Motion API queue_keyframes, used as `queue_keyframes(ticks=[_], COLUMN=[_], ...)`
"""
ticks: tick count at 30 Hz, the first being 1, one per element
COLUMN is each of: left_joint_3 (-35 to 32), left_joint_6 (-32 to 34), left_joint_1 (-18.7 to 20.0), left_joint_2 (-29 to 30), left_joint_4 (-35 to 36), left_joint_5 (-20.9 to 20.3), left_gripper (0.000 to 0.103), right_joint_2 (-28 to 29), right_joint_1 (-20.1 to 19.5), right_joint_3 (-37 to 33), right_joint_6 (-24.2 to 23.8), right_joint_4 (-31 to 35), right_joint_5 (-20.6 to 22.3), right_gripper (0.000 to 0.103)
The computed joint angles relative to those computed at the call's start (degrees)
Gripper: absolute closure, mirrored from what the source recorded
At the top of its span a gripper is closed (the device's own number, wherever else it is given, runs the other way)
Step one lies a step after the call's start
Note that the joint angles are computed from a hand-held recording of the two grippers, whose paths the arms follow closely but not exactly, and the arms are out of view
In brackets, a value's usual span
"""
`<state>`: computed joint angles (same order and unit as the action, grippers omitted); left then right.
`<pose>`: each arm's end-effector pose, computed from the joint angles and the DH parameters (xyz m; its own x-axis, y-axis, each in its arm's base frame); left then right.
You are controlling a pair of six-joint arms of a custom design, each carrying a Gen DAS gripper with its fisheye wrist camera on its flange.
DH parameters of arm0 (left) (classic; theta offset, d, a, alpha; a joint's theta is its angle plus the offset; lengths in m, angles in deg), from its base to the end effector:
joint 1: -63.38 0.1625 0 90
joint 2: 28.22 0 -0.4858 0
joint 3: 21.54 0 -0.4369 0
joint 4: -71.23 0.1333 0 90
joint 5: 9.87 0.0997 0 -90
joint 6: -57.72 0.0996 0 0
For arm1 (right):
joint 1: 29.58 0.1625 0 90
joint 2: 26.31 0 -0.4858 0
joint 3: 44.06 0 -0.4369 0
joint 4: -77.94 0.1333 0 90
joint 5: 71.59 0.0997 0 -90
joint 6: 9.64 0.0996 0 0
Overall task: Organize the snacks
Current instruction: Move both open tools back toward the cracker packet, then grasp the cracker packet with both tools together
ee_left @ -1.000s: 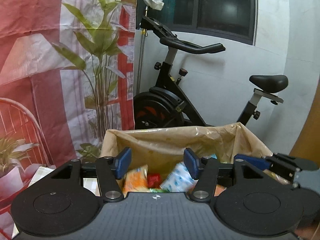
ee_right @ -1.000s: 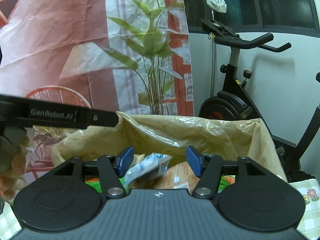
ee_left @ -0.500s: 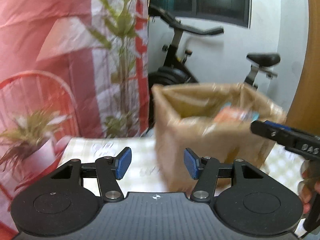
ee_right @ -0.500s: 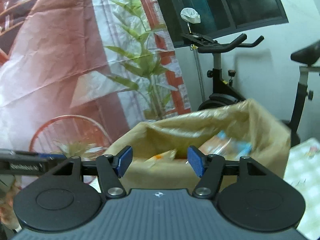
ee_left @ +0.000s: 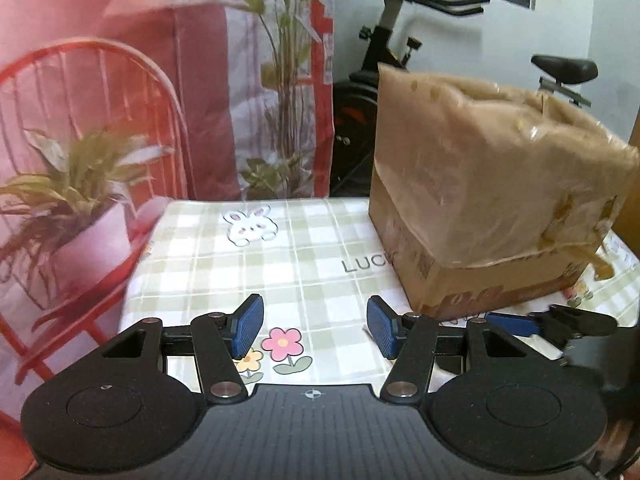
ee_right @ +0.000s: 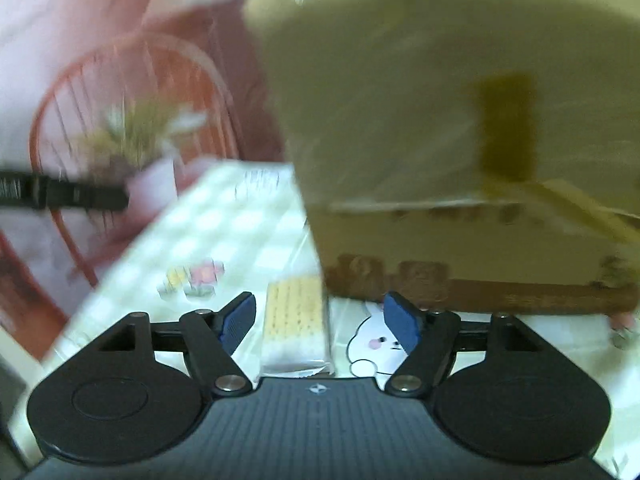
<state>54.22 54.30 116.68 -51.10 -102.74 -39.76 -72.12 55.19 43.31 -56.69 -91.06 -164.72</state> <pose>-0.3153 -0.7905 0.0120 -0.6965 -0.1020 -0.7103 0.4711 0.6817 -0.5598 0.0539 -0.8135 0.2026 -0.7284 -0.4942 0.4745 -0.6763 0.6296 -0.3825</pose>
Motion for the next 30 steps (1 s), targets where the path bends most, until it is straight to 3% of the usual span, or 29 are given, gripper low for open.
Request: queue_keyframes(ticks=[6,10,20,27,30], left_joint_3=[-2.76,-3.81,-8.5,-6.54,-5.65], left_joint_6=[-3.58,-4.0,-8.88,-14.35,-15.07], left_joint_1=[2.66,3.47,4.51,4.64,4.88], left_joint_2=[1.47,2.65,6.16,5.85,5.71], left_joint_4=[5.17,5.69,12.2,11.21,8.89], left_joint_5=[-3.83,-6.37,-11.95,-12.98,-14.49], left_gripper=[0.045,0.046,0.05,0.05,0.051], right_joint_2=[4.74,3.56,0.7,0.65,1.01], right_joint_1=[1.38,0.14,-3.19,-3.59,-3.46], right_joint_3=[-4.32,-2.92,-4.13,-5.87,-6.66], right_joint_6=[-5.67,-10.37,-11.63,-13.94,-14.69], right_joint_4=[4.37,3.84,7.14,12.4,14.49], right_joint_5=[-7.34,-5.2,-1.96,0.51,1.5], right_gripper=[0.029,0.029,0.034,0.034,0.042])
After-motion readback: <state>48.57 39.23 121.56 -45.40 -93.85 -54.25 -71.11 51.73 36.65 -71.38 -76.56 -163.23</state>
